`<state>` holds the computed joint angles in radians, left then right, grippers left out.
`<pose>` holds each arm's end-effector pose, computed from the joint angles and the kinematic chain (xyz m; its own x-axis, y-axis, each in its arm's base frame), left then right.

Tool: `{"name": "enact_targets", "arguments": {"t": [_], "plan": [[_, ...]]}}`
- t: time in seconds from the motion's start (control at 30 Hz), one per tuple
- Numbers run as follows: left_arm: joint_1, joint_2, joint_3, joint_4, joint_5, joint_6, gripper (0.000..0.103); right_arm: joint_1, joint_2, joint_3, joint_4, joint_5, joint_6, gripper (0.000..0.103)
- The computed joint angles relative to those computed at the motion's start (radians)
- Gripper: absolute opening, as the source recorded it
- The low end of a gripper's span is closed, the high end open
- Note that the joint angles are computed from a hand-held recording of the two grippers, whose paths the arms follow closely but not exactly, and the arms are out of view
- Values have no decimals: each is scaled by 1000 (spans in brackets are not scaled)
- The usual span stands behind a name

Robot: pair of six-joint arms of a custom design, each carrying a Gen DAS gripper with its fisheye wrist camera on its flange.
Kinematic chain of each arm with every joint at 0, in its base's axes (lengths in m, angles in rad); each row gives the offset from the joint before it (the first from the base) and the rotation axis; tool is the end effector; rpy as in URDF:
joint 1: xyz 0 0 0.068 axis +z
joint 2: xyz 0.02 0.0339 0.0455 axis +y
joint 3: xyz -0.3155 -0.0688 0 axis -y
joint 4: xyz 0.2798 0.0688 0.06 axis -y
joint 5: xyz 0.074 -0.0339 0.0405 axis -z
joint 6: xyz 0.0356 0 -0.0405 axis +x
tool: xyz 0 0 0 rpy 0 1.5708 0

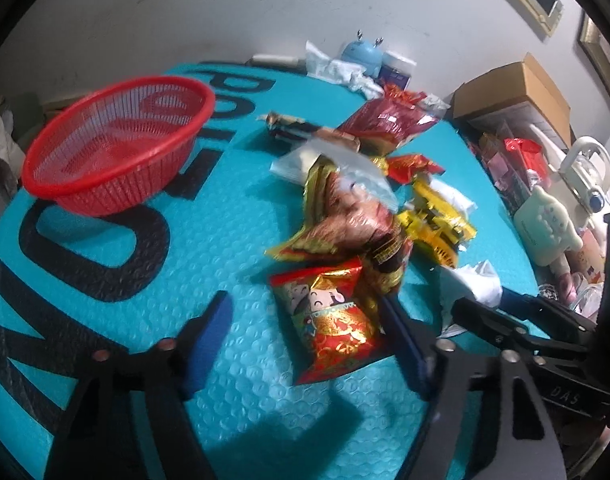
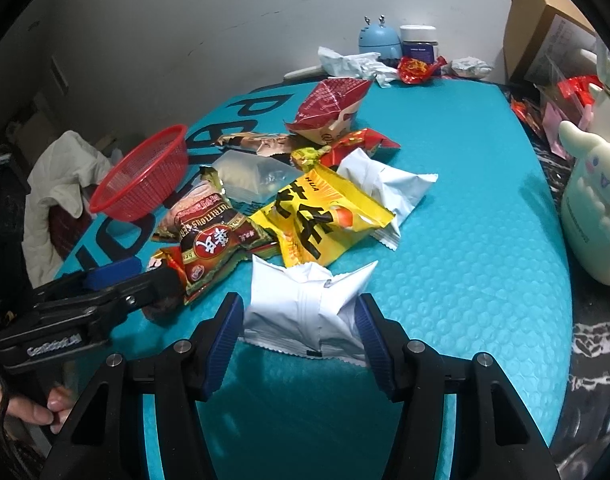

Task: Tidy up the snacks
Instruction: 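Grasp the red-and-gold character bag with the left gripper while the right grasps the white pouch, then carry both held packets over the red mesh basket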

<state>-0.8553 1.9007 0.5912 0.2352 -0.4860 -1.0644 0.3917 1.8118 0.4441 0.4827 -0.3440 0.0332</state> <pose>0.2111 -0.2176 0.0644 -0.7357 -0.3322 -0.5902 -0.2515 0.9431 -0.2174 0.2529 0.1175 0.0747 -0.7334 -0.2691 -0.6243 -0.5327 0.7979 0.2819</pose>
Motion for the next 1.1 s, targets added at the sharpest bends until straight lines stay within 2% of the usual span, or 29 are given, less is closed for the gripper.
{"name": "enact_targets", "arguments": {"t": [0.07, 0.2, 0.33, 0.53, 1.1], "plan": [[9, 14, -12, 36, 28, -2, 62, 3, -1, -2, 2, 6, -1, 58], [-2, 21, 0, 11, 0, 3, 39, 6, -1, -4, 5, 11, -1, 58], [-21, 8, -18, 18, -3, 0, 33, 10, -7, -9, 4, 18, -1, 58], [-84, -22, -24, -41, -40, -19, 31, 15, -29, -29, -4, 5, -10, 58], [-247, -103, -74, -88, -93, -112, 31, 29, -173, -199, 60, 6, 49, 58]]}}
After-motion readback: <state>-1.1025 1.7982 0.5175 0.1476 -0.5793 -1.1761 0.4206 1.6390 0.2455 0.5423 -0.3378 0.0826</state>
